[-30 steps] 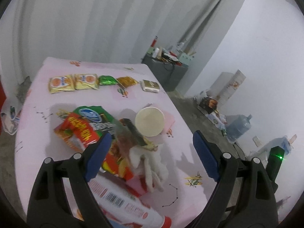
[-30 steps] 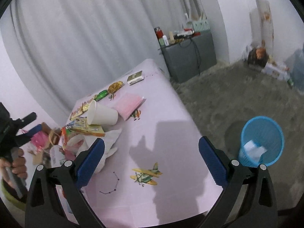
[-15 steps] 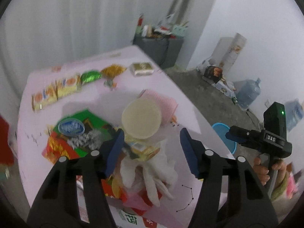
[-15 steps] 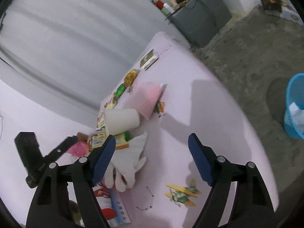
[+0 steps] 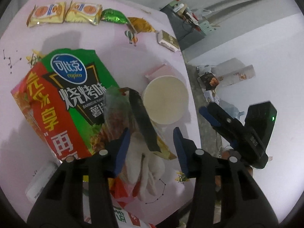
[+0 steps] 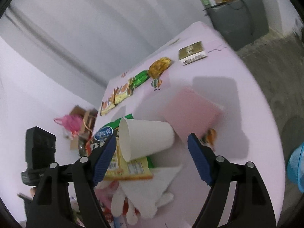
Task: Collect trash
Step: 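Grasp the snack wrapper with the left tool while the right tool grasps the white paper cup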
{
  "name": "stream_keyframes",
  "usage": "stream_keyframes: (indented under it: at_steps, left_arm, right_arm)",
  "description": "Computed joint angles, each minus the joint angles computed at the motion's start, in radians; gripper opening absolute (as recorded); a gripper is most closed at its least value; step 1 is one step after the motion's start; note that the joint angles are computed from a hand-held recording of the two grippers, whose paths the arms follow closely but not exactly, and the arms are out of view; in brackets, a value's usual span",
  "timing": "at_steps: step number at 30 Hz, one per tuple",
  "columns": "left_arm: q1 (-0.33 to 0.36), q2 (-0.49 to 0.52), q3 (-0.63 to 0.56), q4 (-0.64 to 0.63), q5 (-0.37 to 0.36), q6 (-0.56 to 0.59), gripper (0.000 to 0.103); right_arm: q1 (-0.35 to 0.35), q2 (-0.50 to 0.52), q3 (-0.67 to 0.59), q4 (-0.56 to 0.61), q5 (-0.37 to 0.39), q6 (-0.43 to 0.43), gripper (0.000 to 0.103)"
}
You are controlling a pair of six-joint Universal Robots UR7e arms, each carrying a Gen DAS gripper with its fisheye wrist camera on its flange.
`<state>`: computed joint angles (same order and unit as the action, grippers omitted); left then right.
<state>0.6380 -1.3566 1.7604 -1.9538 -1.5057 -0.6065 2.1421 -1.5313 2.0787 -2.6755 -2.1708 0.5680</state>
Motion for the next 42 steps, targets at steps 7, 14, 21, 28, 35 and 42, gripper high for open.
stream_keyframes:
  at_steps: [7, 14, 21, 28, 35, 42]
  left_arm:
    - [0.008, 0.02, -0.002, -0.003, -0.009, 0.008, 0.034]
    - [0.002, 0.023, 0.005, -0.025, 0.008, 0.035, 0.016]
    - [-0.008, 0.011, 0.016, -0.051, 0.035, 0.066, 0.006]
    - [-0.022, -0.029, 0.046, -0.107, 0.027, 0.082, 0.0]
    - [-0.081, -0.084, 0.062, -0.159, 0.082, 0.113, 0.0]
    - [-0.152, -0.102, 0.069, -0.211, 0.106, 0.15, 0.0]
  right_arm:
    - [-0.03, 0.077, -0.071, 0.066, 0.013, -0.036, 0.059]
    - [-0.068, 0.099, -0.083, 0.093, 0.05, -0.015, 0.036]
    - [-0.065, 0.094, -0.074, 0.103, 0.018, 0.017, 0.01]
    - [-0.036, 0.062, -0.048, 0.049, -0.043, 0.027, 0.005]
    - [0.02, -0.001, -0.006, -0.03, -0.087, 0.044, 0.005]
    - [0.129, -0.125, 0.086, -0.106, -0.213, 0.13, 0.005]
